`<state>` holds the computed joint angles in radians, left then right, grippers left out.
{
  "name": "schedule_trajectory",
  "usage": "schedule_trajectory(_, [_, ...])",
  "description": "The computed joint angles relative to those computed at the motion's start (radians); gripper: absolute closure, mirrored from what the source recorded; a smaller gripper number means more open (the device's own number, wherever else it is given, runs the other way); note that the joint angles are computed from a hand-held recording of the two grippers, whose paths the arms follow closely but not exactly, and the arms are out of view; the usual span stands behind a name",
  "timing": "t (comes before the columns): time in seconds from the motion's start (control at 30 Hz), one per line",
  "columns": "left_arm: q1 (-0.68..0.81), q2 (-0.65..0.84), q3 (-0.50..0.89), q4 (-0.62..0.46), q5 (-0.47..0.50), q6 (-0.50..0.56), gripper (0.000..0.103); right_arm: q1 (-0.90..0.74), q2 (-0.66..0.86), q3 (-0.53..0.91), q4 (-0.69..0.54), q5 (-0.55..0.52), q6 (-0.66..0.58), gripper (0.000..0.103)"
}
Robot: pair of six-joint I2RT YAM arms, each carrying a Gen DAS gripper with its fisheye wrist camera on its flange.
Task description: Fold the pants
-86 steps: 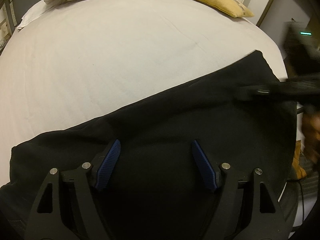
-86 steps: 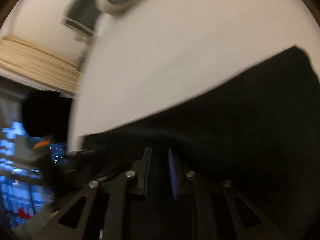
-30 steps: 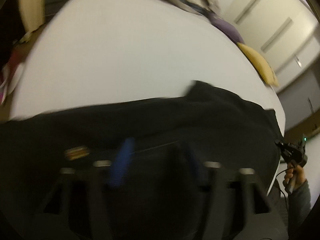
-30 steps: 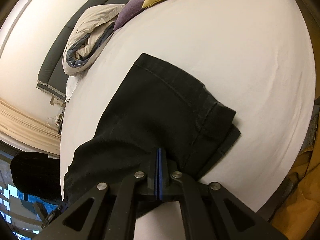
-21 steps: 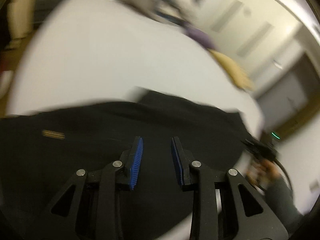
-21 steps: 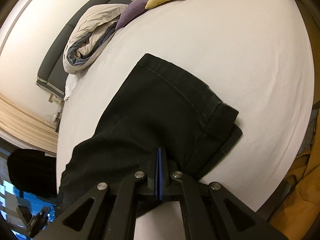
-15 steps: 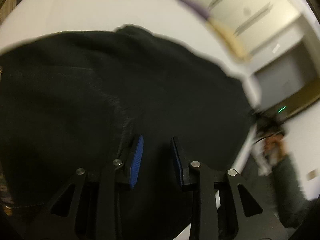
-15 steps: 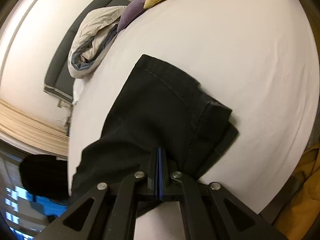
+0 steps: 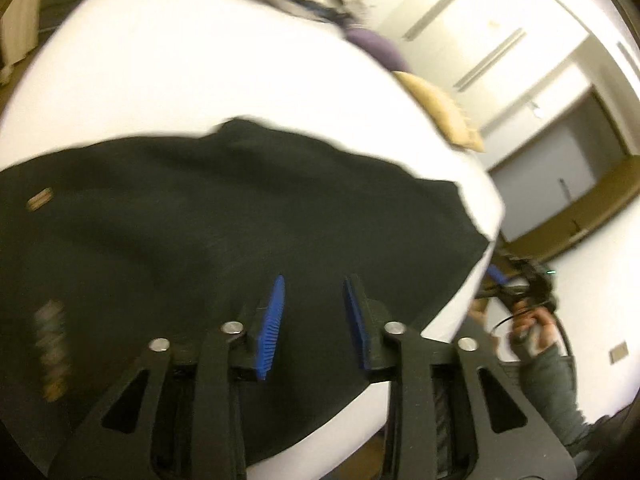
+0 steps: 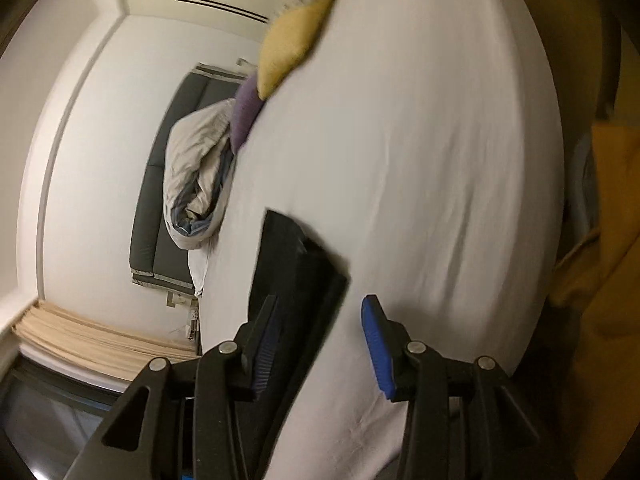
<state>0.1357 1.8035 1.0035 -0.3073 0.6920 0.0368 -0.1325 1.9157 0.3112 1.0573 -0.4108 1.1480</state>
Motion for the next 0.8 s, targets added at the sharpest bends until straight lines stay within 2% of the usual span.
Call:
schedule_trajectory(0.03, [-0.041, 0.021, 0.024, 0.032, 0.0, -0.047, 0.03, 0.021, 0.029, 0.019, 0.011, 0.006, 0.008, 0.058])
schedule_trajectory(0.1, [-0.1, 0.056, 0.05, 0.118, 0.001, -0.114, 0.023, 0.055, 0.058, 0.044, 0.026, 0.032, 0.021, 0.058])
schedule_trajectory(0.3, [-0.24, 0.213, 0.259, 0.062, -0.008, -0.138, 0.023, 0.072, 0.141, 0.113, 0.094, 0.041, 0.088, 0.058])
schedule_trajectory(0.37, [-0.25, 0.283, 0.31, 0.078, -0.001, -0.181, 0.023, 0.077, 0.177, 0.145, 0.114, 0.05, 0.124, 0.058])
schedule_trajectory(0.47, [-0.256, 0.357, 0.351, 0.058, -0.013, -0.217, 0.023, 0.084, 0.222, 0.187, 0.138, 0.068, 0.162, 0.058])
schedule_trajectory(0.53, [-0.239, 0.38, 0.335, 0.083, 0.018, -0.219, 0.023, 0.091, 0.229, 0.213, 0.123, 0.083, 0.16, 0.059])
schedule_trajectory(0.57, [-0.235, 0.386, 0.328, 0.102, 0.032, -0.23, 0.023, 0.091, 0.228, 0.222, 0.113, 0.082, 0.154, 0.066])
schedule_trajectory(0.6, [-0.228, 0.385, 0.32, 0.106, 0.04, -0.232, 0.024, 0.091, 0.23, 0.235, 0.097, 0.078, 0.152, 0.079])
schedule_trajectory(0.67, [-0.236, 0.391, 0.32, 0.116, 0.028, -0.238, 0.024, 0.089, 0.241, 0.254, 0.074, 0.075, 0.163, 0.096])
schedule_trajectory(0.8, [-0.245, 0.382, 0.263, 0.174, 0.007, -0.228, 0.025, 0.111, 0.2, 0.256, 0.008, 0.13, 0.14, 0.097])
